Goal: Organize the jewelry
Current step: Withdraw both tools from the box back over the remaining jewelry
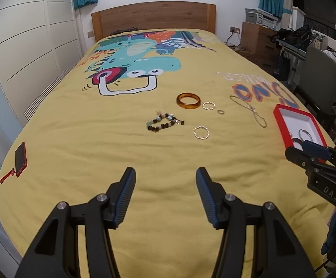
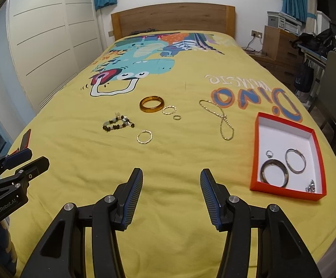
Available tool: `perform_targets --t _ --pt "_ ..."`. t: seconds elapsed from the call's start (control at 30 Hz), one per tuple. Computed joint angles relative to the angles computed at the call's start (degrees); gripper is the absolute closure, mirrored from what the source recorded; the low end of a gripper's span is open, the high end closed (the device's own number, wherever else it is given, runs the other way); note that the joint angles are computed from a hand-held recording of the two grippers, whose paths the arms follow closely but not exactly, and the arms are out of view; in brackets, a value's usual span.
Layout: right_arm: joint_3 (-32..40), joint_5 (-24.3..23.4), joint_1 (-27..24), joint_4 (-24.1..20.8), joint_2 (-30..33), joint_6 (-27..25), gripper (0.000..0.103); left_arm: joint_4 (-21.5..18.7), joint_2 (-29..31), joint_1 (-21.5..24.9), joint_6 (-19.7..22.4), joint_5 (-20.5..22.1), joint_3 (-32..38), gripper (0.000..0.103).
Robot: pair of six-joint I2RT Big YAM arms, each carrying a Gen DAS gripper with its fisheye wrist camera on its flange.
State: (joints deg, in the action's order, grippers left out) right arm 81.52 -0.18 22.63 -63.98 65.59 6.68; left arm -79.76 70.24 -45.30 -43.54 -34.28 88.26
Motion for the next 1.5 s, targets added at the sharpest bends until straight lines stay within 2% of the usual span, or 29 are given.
perform_targets --t 0.3,0.67,1.5 --pt "-0.09 -0.33 1.37 0.89 3.1 0.32 0.052 2.42 0.83 3.65 2.46 3.28 -1.92 0.051" --pt "0.65 -1.93 2.22 3.15 7.74 0.49 0.052 4.98 3.22 7.52 4.88 5.33 -2.37 0.051" --pt "5.6 -5.58 2.14 5.88 16.77 -0.88 0.054 8.15 8.29 12.55 7.12 8.6 -3.45 0.051"
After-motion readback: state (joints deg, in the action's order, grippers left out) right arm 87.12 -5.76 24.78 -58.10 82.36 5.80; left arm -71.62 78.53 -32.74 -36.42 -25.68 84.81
